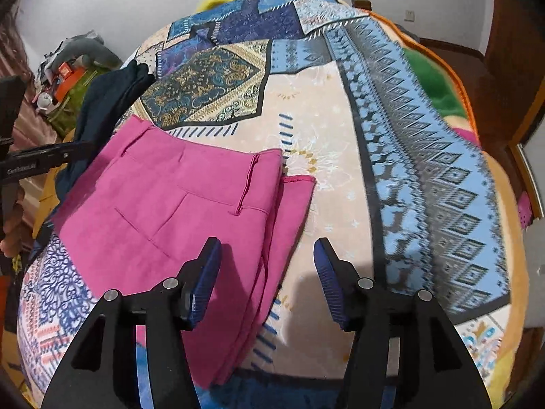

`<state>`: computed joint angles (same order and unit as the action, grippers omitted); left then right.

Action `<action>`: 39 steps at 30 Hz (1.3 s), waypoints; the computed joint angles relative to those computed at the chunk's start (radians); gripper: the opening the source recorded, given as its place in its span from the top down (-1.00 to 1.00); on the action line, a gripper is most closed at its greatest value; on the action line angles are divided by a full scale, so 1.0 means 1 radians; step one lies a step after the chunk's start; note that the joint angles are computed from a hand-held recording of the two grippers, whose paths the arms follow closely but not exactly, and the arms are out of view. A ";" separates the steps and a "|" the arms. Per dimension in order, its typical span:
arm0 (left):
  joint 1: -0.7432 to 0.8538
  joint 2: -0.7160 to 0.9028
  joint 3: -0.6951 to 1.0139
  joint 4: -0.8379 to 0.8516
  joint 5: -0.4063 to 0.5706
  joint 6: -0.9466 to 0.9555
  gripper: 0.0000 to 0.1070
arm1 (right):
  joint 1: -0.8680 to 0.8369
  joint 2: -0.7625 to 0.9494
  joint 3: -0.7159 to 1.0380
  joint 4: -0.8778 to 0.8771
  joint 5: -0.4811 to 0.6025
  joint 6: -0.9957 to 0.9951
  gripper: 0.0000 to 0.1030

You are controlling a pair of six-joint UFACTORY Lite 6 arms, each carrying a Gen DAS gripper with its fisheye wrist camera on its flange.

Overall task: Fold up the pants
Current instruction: 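Close both grippers on the edge of the folded pink trousers, then lift the folded trousers with both grippers and carry them toward the dark garment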

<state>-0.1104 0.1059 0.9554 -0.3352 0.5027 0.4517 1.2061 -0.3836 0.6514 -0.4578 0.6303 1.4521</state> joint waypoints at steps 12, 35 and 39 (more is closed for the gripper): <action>0.028 0.095 0.014 -0.217 0.014 0.250 0.59 | -0.069 0.116 0.032 -0.036 -0.138 -0.040 0.06; 0.185 -0.364 -0.107 -0.101 0.050 0.169 0.94 | 0.007 0.245 0.438 -0.213 0.099 -0.059 0.79; 0.314 -0.411 -0.076 -0.164 0.093 0.273 0.94 | 0.014 0.365 0.618 -0.230 0.139 -0.121 0.79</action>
